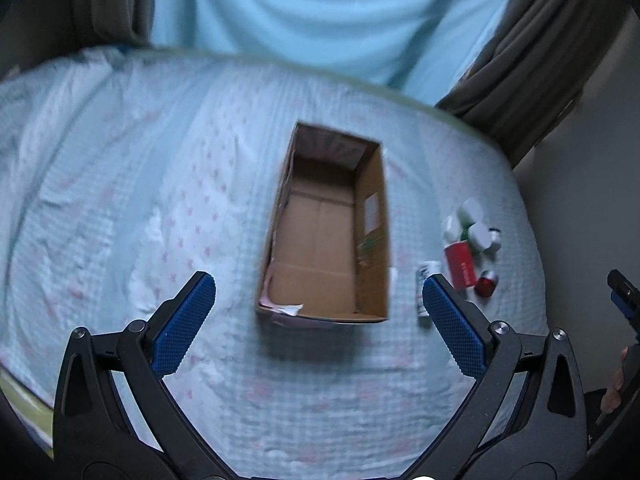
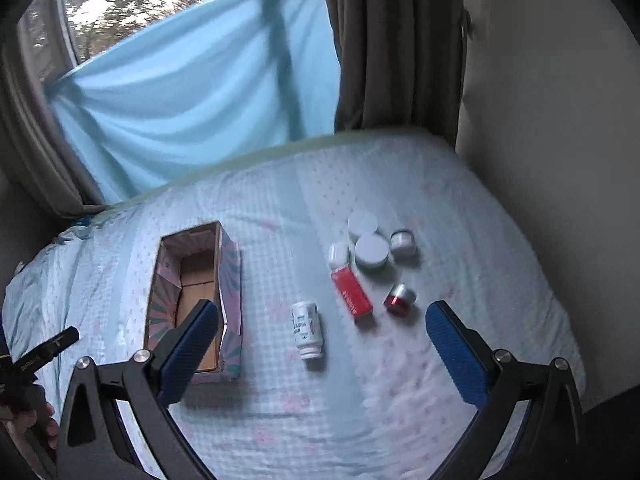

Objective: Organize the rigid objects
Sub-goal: 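Grasp the cardboard box wall with the left gripper while the right gripper approaches the white pill bottle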

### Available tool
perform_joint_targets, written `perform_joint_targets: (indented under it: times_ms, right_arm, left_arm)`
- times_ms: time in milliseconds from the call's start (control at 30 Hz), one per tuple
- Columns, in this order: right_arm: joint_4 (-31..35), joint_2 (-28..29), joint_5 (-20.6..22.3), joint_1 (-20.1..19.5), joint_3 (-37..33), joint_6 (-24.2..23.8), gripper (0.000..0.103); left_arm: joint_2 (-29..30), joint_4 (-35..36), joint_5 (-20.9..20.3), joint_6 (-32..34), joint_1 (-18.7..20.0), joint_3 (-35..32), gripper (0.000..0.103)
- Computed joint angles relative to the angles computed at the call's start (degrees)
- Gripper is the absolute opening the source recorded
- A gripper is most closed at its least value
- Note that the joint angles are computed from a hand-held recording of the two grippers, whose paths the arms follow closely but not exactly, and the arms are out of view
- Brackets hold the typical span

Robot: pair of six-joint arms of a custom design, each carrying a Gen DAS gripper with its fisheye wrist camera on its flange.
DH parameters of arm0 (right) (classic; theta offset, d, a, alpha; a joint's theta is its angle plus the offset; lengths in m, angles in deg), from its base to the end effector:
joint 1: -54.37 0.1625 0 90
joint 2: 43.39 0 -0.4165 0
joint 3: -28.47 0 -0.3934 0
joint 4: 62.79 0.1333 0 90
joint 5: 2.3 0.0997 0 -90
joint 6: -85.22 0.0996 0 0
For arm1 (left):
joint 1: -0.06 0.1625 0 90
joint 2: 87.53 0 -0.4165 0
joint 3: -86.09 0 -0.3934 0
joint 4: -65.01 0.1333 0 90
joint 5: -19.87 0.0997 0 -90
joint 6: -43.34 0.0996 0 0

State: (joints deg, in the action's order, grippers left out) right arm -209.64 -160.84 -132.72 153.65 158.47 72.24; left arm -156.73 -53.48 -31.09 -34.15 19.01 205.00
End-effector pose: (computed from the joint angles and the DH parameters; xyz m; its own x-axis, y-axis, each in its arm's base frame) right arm 0.1188 -0.3011 0.4620 -0.7774 0.1572 0.6091 -0.2976 0.7611 -0.5763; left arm -0.3783 -0.3371 0.1436 -0.8687 -0.1204 -0.4805 0.1552 0.8550 -0.4948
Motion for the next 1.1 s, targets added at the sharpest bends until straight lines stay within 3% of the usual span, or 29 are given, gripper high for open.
perform_joint_targets:
  times_ms: [233,433,667,867,1100]
  right_arm:
    - [-7.0,8.4,3.1,-6.4,2.5,6.6,0.103]
    - [-9.3,15.4,5.4,-12.6,2.5,10.3,0.103]
    - [-10.2,21.0,6.3,-17.4,2.5,11.4,0.103]
    - [-11.9,26.1,5.4,-20.0,2.6,10.1,0.103]
    - [-13.3,30.9,5.4,-22.6,1.4,9.0,0.103]
  left_arm:
    - [2.5,-16.0,-6.7,12.9,12.7,5.6,0.100]
    - [7.0,-23.6,-13.4,18.7,20.8,7.4,0.081]
    - [10.4,-28.8,-15.9,22.0,25.9,7.7,0.064]
    - [13.7,-32.1,-20.5,26.7,29.6,6.4,0.027]
    - [13.7,-31.8,-21.2,28.4,29.9,6.4,0.024]
